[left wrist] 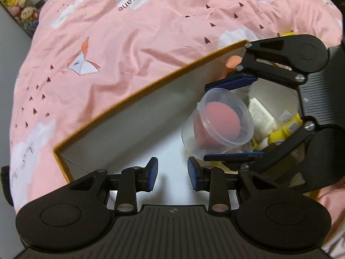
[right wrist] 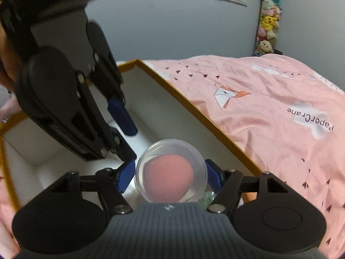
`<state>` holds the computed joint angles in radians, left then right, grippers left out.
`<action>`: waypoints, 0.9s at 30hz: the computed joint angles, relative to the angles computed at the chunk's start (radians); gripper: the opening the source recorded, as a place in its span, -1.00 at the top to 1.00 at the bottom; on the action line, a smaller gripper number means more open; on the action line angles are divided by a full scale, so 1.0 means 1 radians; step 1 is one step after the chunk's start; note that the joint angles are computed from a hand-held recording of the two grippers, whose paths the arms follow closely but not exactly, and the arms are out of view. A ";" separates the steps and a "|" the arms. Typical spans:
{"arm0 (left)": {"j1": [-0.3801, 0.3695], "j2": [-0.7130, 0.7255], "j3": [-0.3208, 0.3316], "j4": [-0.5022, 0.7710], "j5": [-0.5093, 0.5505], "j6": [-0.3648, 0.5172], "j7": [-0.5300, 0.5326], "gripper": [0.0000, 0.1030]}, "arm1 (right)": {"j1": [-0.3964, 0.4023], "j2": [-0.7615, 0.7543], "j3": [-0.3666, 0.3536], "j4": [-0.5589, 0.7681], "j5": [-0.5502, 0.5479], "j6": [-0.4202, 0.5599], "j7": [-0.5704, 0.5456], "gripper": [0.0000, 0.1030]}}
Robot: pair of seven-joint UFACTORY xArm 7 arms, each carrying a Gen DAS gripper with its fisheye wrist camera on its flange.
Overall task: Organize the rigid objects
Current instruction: 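Lower the clear sponge cup into the orange box and open the right tool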
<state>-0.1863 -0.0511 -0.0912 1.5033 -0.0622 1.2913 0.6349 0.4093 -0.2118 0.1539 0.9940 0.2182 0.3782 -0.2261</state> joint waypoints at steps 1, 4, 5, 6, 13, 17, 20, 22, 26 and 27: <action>0.001 0.002 0.001 -0.002 0.003 -0.010 0.003 0.29 | -0.008 0.020 0.005 0.017 -0.025 0.008 0.003 -0.33; 0.002 0.016 0.001 -0.003 0.005 -0.031 -0.006 0.29 | -0.029 0.071 0.021 0.059 -0.094 0.027 0.033 -0.33; 0.003 0.020 0.001 -0.003 0.005 -0.035 -0.008 0.29 | -0.033 0.084 0.025 0.070 -0.114 0.029 0.043 -0.33; 0.004 0.022 0.002 -0.003 0.008 -0.039 -0.008 0.29 | -0.036 0.088 0.030 0.071 -0.135 0.028 0.057 -0.33; 0.010 0.024 0.006 -0.012 -0.012 -0.049 -0.001 0.29 | -0.039 0.103 0.035 0.079 -0.186 0.056 0.084 -0.35; 0.011 0.024 0.005 -0.013 -0.016 -0.049 0.002 0.29 | -0.040 0.082 0.034 0.062 -0.196 0.059 0.103 -0.35; 0.010 0.021 0.004 -0.014 -0.015 -0.048 0.000 0.29 | -0.038 0.073 0.029 0.053 -0.179 0.060 0.097 -0.36; 0.009 0.018 0.003 -0.014 -0.015 -0.047 -0.004 0.29 | -0.039 0.095 0.025 0.074 -0.172 0.057 0.088 -0.41; 0.006 0.008 0.003 -0.014 -0.027 -0.040 -0.004 0.29 | -0.044 0.091 0.029 0.077 -0.187 0.047 0.105 -0.41; 0.006 0.003 0.004 -0.016 -0.038 -0.041 -0.001 0.29 | -0.041 0.082 0.028 0.072 -0.179 0.045 0.100 -0.41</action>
